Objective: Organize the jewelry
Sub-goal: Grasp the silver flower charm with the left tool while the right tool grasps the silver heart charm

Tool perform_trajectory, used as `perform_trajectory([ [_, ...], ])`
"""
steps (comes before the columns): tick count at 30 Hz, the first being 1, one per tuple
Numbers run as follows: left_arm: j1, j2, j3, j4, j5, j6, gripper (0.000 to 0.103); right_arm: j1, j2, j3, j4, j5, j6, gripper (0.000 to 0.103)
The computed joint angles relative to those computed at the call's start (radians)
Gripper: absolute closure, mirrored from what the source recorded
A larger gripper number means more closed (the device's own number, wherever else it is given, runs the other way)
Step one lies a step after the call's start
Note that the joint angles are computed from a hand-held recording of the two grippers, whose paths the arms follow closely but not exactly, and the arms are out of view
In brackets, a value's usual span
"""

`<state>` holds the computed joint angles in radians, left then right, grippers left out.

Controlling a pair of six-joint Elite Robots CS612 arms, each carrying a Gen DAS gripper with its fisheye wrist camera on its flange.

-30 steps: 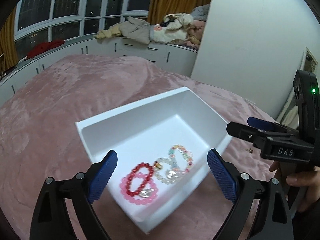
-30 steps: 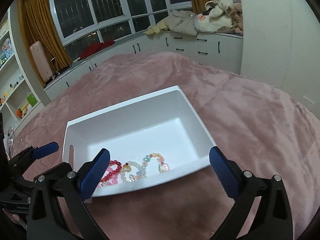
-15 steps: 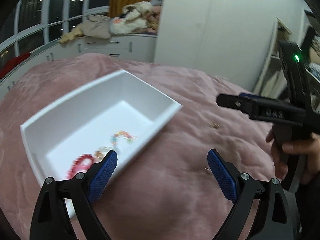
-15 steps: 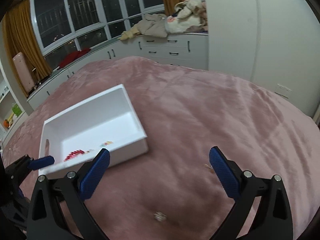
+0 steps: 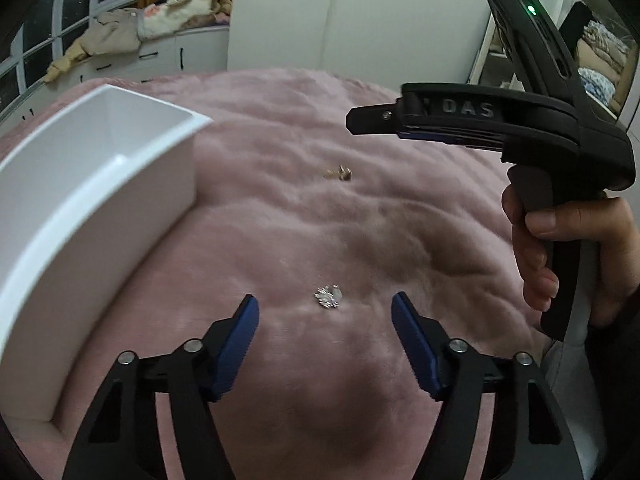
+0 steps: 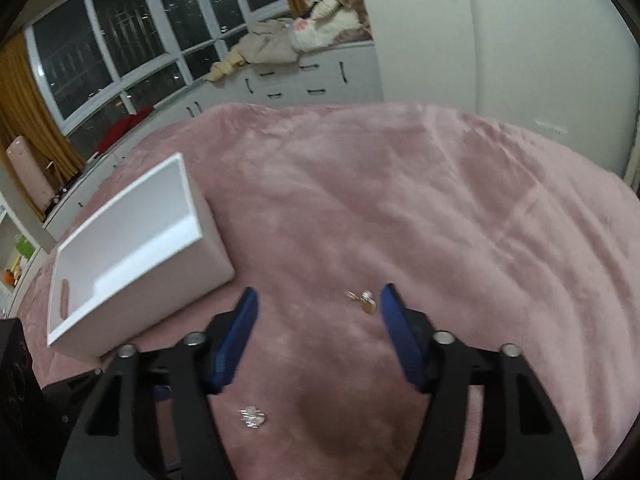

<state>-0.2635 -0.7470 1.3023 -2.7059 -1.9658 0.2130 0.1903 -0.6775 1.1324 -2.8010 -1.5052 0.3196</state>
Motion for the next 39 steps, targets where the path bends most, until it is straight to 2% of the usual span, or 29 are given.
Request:
perform_trajectory([
  [2,-0.003,0.010,-0.010,0.017,-0.010,0.003,0.036,-0.005,0.010,-0.007,0.016,0.002,0.030,0.058],
  [5,-0.011,0.030,-0.032,0.055,-0.011,0.017,0.046,-0.014,0.026,-0.016,0.027,0.030,0.078,0.062],
  [10,-0.023,0.056,-0.061,0.072,0.015,0.006,0.047,-0.024,0.057,-0.042,0.033,0.049,0.123,0.063],
  [12,-0.026,0.065,-0.073,0.078,0.025,-0.003,0.048,-0.028,0.075,-0.054,0.021,0.076,0.155,0.067],
  [16,-0.034,0.072,-0.081,0.081,0.040,-0.001,0.048,-0.027,0.103,-0.078,0.025,0.076,0.160,0.068],
  [18,-0.033,0.071,-0.081,0.087,0.044,-0.005,0.050,-0.031,0.114,-0.083,0.012,0.087,0.180,0.076],
  [19,-0.032,0.072,-0.084,0.095,0.043,-0.010,0.051,-0.033,0.116,-0.085,0.014,0.093,0.190,0.076],
  [23,-0.032,0.074,-0.093,0.116,0.058,-0.019,0.060,-0.037,0.114,-0.077,0.011,0.103,0.204,0.089],
  [28,-0.032,0.075,-0.096,0.119,0.062,-0.039,0.078,-0.038,0.103,-0.062,0.000,0.113,0.217,0.090],
  [34,-0.029,0.058,-0.069,0.099,0.061,-0.045,0.078,-0.037,0.082,-0.029,-0.042,0.124,0.226,0.090],
  [39,-0.023,0.044,-0.051,0.078,0.052,-0.048,0.078,-0.031,0.061,-0.006,-0.061,0.104,0.206,0.090],
])
